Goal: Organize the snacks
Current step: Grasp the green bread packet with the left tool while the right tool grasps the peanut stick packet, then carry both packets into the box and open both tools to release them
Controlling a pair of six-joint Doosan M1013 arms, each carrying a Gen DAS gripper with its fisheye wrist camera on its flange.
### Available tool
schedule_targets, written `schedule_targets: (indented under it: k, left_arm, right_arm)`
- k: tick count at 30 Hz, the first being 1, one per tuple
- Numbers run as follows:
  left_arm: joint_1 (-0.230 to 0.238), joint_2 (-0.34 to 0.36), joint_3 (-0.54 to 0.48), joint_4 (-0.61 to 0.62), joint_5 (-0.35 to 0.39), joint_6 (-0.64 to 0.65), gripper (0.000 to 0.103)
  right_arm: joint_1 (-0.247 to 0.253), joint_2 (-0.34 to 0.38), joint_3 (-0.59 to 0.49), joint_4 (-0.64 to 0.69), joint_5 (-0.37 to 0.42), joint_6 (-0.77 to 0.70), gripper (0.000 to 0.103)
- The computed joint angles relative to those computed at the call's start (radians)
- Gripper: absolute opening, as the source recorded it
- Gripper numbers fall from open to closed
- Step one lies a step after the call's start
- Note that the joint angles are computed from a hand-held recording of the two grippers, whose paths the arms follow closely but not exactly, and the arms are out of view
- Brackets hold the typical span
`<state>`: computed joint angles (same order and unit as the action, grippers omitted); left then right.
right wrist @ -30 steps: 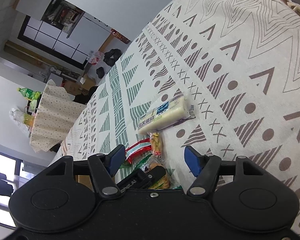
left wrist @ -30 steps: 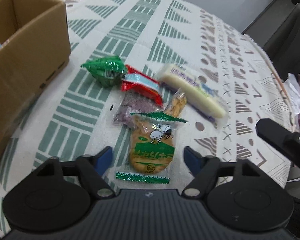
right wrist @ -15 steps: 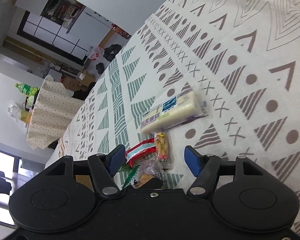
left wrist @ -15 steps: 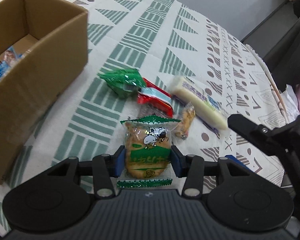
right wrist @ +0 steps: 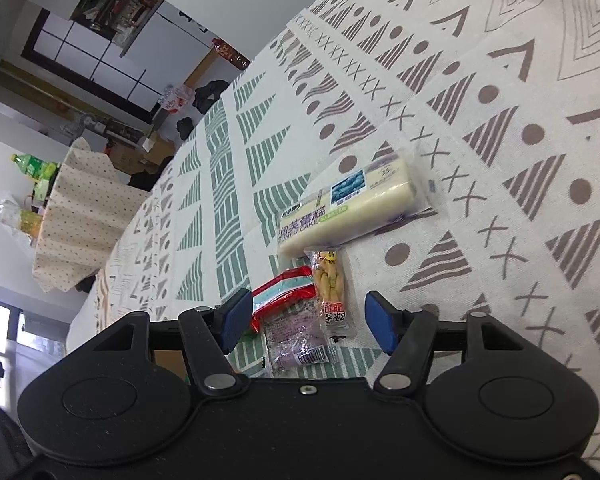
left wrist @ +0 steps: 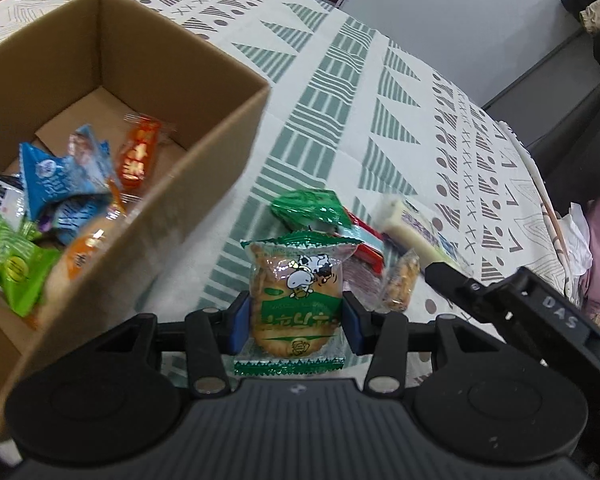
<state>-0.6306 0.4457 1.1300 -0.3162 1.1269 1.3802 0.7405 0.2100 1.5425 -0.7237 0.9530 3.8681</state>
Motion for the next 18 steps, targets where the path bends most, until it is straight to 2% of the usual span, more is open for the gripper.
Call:
schedule_targets:
  k: [9, 11, 12, 13, 15, 18]
  left_arm:
    - [0.017, 0.001, -0.005, -0.03, 0.011, 0.029, 0.046]
    - [0.018, 0.0, -0.002, -0.029, 0.012, 0.026, 0.046]
    - [0.018, 0.001, -0.002, -0.029, 0.014, 0.023, 0.046]
    - [0.018, 0.0, -0.002, -0.028, 0.015, 0.021, 0.046]
    - [0.017, -0.001, -0.002, -0.023, 0.012, 0.02, 0.046]
    - [0.014, -0.007, 0.0, -0.012, 0.006, 0.019, 0.046]
  right_arm:
    - [-0.013, 0.035, -0.028, 0.041, 0.047, -0.05, 0.049]
    - [-0.016, 0.043, -0.033, 0.051, 0.045, -0.07, 0.039]
    - [-0.018, 0.044, -0.032, 0.057, 0.038, -0.079, 0.026]
    - [-0.018, 0.046, -0.037, 0.07, 0.045, -0.094, 0.019]
    - [-0.013, 0.049, -0.049, 0.077, 0.074, -0.123, 0.018]
    - [-0.003, 0.042, -0.051, 0.041, 0.072, -0.103, 0.017]
